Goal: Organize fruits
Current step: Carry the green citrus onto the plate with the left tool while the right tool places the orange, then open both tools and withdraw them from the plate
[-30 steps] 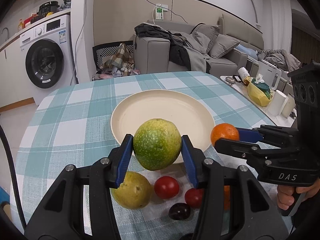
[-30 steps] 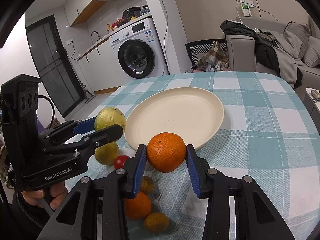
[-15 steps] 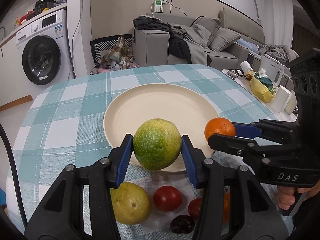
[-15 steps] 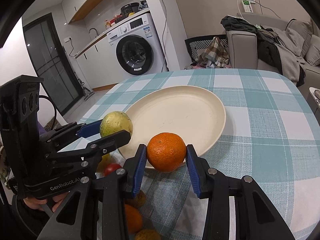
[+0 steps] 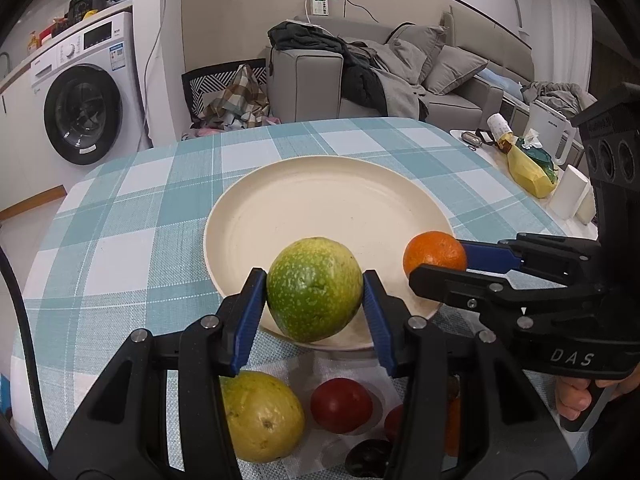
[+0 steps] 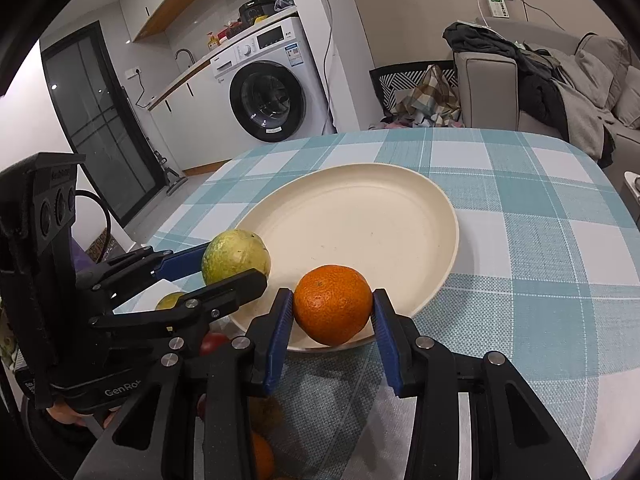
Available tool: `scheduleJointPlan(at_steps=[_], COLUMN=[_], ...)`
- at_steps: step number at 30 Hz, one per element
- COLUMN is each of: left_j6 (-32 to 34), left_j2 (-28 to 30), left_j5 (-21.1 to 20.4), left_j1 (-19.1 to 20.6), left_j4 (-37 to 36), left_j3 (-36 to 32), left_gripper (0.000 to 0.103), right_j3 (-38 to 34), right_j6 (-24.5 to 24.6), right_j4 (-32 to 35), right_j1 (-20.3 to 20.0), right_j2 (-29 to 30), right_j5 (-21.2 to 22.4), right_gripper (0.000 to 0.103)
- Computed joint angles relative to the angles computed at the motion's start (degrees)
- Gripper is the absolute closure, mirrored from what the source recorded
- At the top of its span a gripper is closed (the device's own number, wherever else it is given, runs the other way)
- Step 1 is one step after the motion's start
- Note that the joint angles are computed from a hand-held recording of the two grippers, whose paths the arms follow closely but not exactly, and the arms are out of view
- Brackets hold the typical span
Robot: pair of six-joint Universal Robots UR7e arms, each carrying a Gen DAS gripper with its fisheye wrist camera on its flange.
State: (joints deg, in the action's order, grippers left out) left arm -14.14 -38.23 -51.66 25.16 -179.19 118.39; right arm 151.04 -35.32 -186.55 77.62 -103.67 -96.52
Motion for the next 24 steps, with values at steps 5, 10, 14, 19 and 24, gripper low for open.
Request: scheduleJointPlan(at_steps=[5, 10, 14, 19, 24], left_j6=[0.28, 1.24, 1.43, -1.25, -4.37], left_j2=[-0.06, -0.43, -1.54, -4.53, -8.46], left_j5=[-0.12, -1.03, -0.40, 1.02, 2.40], left_j1=[0.17, 0.05, -0.74, -2.38, -4.53], left_j4=[0.18, -1.94, -1.75, -1.63, -1.52], left_j3=[0.00, 0.89, 1.80, 4.70, 8.90], left_gripper=[0.057, 0.057, 0.051, 0.017, 0.001], right_j3=[0.11, 0.62, 1.18, 1.84, 3.83], right_j6=[-0.35, -0.35, -0.53, -1.26, -2.04], right_j4=[-1.34, -2.85, -3.06, -3.32, -1.06], right_j1=[0.23, 0.99, 1.08, 2.74, 2.63], right_j2=[0.86, 0.98, -0.63, -1.94, -6.85], right_j5=[-0.63, -1.76, -1.36, -3.90, -3.44], right_gripper=[0.062, 0.061, 0.053, 0.046, 0.016])
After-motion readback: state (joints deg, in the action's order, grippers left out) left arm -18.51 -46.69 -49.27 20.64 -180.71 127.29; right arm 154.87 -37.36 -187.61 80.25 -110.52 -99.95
